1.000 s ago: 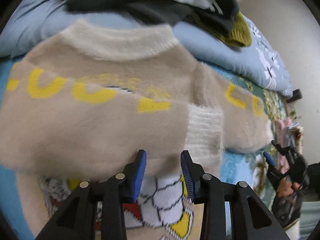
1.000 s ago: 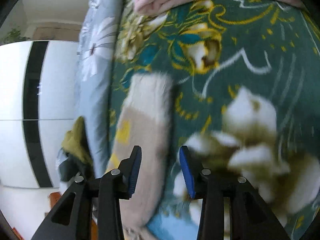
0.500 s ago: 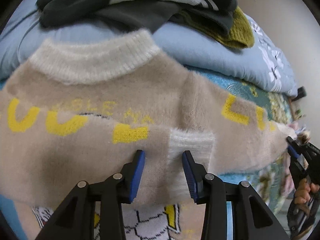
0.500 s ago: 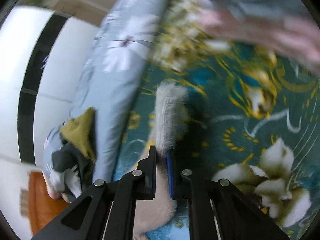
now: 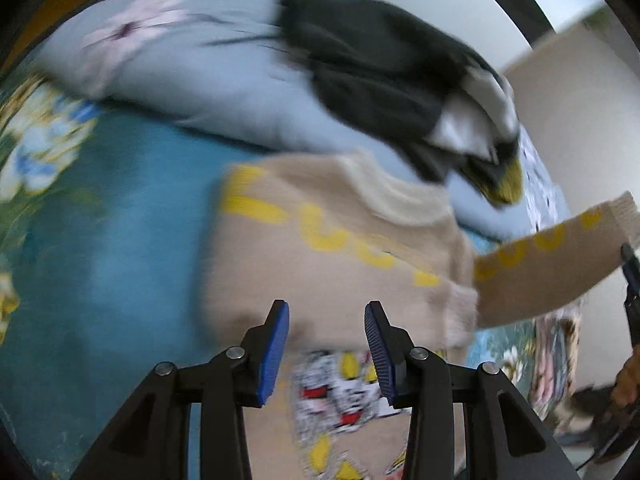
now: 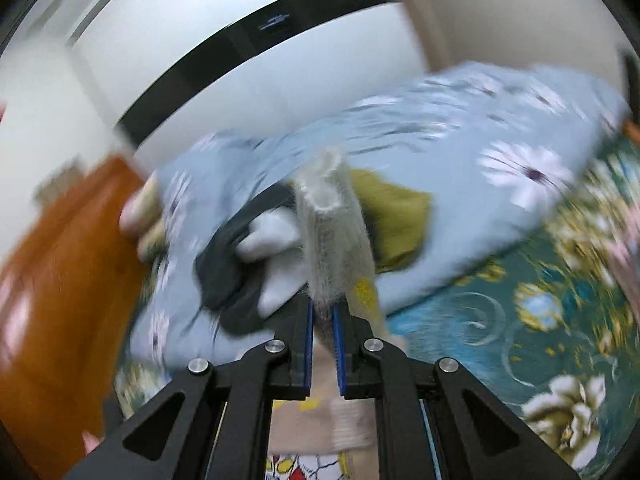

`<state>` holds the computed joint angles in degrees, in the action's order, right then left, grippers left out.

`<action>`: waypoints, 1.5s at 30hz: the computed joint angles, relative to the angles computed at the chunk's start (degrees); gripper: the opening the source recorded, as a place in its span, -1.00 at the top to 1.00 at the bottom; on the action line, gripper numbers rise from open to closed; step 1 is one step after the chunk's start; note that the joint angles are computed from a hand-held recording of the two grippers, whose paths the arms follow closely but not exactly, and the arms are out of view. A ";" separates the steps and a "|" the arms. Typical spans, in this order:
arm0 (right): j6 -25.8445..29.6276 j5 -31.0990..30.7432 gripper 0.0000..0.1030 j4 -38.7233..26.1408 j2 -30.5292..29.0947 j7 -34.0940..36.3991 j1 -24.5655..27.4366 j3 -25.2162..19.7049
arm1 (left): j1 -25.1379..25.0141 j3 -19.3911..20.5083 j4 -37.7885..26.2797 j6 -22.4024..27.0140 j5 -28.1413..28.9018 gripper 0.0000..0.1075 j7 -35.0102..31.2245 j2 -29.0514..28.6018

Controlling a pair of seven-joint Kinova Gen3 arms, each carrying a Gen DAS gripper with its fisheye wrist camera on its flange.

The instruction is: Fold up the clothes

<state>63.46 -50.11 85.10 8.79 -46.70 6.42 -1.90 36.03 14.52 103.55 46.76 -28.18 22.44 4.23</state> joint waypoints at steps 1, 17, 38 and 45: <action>-0.61 1.09 0.82 1.25 -1.12 0.63 -2.52 -0.09 | 1.08 -0.86 1.82 -0.37 -0.40 0.20 2.33 -1.32; -8.70 32.32 0.69 9.88 4.51 -20.32 -34.98 -6.37 | -13.59 8.95 22.04 -24.00 -7.22 0.06 21.59 -13.46; -6.80 27.06 0.21 18.48 -3.32 -17.80 -4.92 -7.24 | -16.57 13.60 11.99 -15.47 -7.67 -0.03 12.02 -4.12; -5.01 21.29 0.21 19.19 -1.54 -16.77 0.55 -6.36 | -12.79 6.39 12.86 -18.22 -10.69 -0.05 20.44 1.05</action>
<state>58.45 -28.82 104.29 7.26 -63.47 6.97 -8.25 23.24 20.91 116.41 28.55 -38.87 42.88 5.28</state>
